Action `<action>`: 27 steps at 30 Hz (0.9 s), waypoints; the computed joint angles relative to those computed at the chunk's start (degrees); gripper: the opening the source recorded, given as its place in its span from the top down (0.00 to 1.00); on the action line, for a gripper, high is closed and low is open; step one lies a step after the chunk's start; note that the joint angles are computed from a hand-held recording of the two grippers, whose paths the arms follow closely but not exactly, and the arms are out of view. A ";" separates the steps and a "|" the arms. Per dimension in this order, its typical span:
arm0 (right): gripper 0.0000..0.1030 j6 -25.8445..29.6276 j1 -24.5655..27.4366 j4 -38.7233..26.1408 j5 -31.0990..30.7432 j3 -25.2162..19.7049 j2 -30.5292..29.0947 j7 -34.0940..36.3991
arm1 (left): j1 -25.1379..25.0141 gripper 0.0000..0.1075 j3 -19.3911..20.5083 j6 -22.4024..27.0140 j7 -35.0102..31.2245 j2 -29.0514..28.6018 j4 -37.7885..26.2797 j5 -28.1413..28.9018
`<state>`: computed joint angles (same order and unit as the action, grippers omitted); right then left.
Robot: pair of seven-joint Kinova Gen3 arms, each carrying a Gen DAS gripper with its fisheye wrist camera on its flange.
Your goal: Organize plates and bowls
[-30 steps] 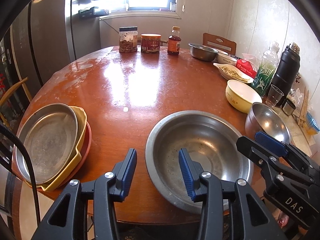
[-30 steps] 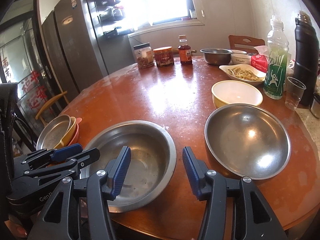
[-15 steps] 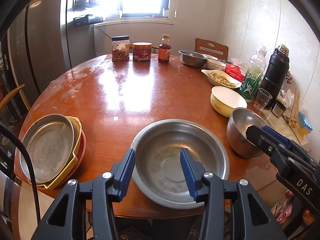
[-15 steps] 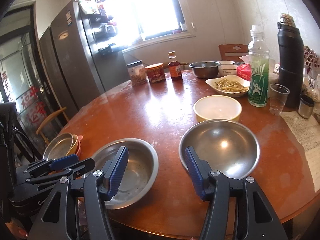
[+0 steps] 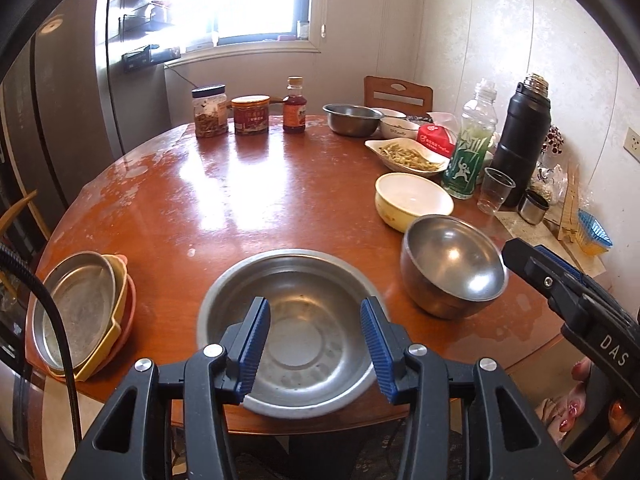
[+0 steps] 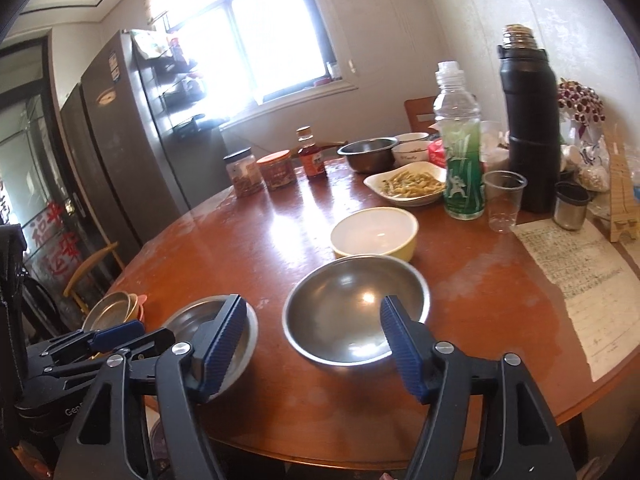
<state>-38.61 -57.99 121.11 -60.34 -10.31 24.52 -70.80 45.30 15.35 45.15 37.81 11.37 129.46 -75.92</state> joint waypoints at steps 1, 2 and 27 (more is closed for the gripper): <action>0.31 -0.37 -0.01 0.46 -0.33 0.11 -0.31 -0.08 | 0.07 0.56 0.10 0.01 -0.20 0.10 -0.27 0.08; 0.30 -0.67 -0.05 0.83 -0.77 0.16 -0.52 0.02 | -0.03 0.56 0.16 -0.26 -0.97 0.28 -0.95 0.38; 0.30 11.88 8.59 0.26 7.79 4.20 1.88 -8.68 | -3.11 0.55 -9.17 -20.33 -25.01 9.61 -13.74 11.82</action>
<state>-26.73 -49.40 121.37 -52.56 -6.11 26.39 -79.48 42.19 6.18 24.83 12.80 20.99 115.71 -64.10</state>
